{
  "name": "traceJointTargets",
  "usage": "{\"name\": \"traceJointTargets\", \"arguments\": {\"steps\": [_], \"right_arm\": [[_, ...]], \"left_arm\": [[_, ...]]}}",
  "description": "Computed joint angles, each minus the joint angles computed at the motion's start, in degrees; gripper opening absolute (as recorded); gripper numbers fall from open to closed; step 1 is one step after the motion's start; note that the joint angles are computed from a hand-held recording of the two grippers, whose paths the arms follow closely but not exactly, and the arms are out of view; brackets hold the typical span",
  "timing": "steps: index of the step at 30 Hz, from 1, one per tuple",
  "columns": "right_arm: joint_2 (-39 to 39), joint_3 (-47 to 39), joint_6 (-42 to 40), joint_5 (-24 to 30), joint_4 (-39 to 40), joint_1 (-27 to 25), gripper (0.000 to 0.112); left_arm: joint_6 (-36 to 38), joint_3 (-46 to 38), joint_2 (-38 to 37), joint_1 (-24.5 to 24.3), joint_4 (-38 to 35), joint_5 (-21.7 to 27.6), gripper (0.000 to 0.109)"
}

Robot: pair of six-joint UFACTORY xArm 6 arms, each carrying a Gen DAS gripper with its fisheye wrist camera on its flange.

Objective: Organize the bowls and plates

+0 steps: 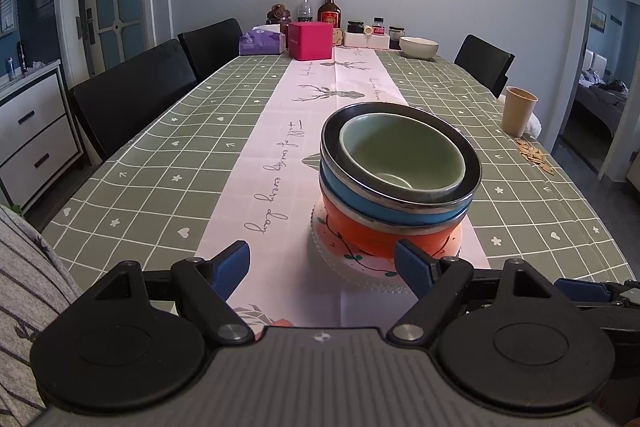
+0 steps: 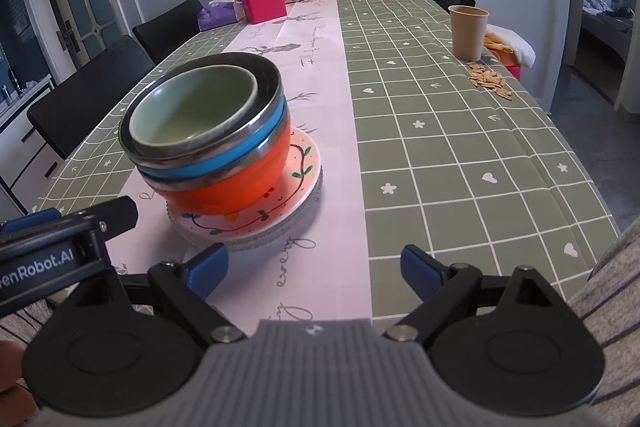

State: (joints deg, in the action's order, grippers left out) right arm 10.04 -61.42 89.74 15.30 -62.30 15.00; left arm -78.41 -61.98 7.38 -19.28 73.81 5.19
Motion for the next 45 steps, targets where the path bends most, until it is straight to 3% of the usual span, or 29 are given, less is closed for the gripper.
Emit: {"name": "traceJointTargets", "arguments": {"steps": [6, 9, 13, 18, 31, 45], "right_arm": [[0.0, 0.1, 1.9, -0.2, -1.7, -0.1, 0.091], [0.0, 0.3, 1.4, -0.4, -1.0, -0.2, 0.091], [0.2, 0.5, -0.9, -0.3, 1.6, -0.2, 0.091], [0.0, 0.5, -0.5, 1.4, 0.3, 0.4, 0.091], [0.0, 1.3, -3.5, 0.2, 4.9, 0.0, 0.091], [-0.3, 2.6, -3.3, -0.5, 5.7, -0.2, 0.091]], "left_arm": [[4.3, 0.5, 0.2, 0.2, -4.9, -0.8, 0.096], [4.9, 0.5, 0.3, 0.1, -5.0, -0.9, 0.096], [10.5, 1.0, 0.6, -0.2, -10.5, -1.0, 0.096], [11.5, 1.2, 0.6, -0.5, -11.1, -0.8, 0.096], [16.5, 1.4, 0.9, -0.9, -15.4, -0.6, 0.096], [17.6, 1.4, 1.1, -1.4, -15.1, -0.1, 0.096]]}}
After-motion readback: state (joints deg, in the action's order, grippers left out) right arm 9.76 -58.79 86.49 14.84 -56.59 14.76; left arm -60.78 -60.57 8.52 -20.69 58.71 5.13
